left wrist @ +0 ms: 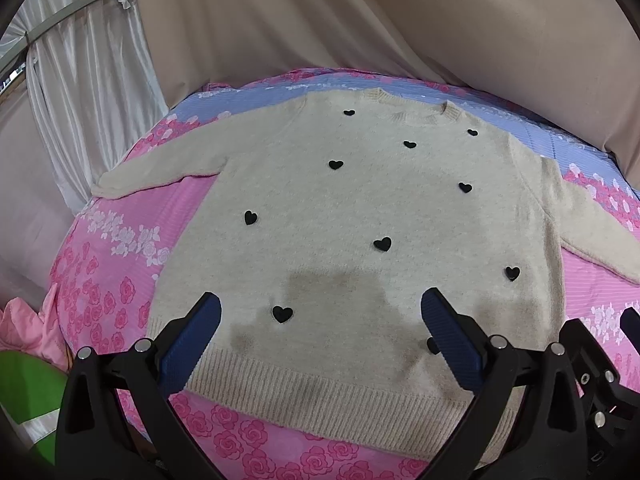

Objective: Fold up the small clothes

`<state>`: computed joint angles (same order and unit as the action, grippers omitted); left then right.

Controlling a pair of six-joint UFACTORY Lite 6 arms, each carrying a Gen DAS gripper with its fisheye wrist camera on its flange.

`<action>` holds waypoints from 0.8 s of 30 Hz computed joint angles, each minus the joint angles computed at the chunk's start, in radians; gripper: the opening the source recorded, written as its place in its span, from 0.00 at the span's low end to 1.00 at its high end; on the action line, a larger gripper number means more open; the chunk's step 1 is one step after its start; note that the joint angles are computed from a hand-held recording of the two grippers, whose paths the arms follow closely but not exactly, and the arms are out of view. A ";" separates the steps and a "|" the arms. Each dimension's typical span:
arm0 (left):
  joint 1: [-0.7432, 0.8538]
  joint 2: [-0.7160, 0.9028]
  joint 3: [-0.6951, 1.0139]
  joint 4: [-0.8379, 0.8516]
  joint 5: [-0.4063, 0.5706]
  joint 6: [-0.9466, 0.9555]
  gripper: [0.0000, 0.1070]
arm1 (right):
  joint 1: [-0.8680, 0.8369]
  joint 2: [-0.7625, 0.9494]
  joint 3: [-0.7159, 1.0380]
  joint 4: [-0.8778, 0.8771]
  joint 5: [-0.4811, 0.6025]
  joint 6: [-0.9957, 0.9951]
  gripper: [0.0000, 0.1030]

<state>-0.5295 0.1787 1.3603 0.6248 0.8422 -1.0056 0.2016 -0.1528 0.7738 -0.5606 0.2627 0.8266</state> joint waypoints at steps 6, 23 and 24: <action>0.000 0.007 0.001 0.002 0.001 -0.002 0.92 | -0.002 0.008 0.008 0.020 -0.002 -0.017 0.95; 0.009 0.023 0.008 0.000 0.002 0.003 0.92 | 0.013 0.033 0.022 0.004 -0.008 -0.003 0.95; 0.009 0.023 0.008 -0.001 0.001 0.004 0.92 | 0.014 0.032 0.021 0.000 -0.008 0.003 0.95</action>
<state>-0.5208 0.2013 1.3679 0.6240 0.8430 -1.0014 0.2154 -0.1205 0.7952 -0.5607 0.2550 0.8293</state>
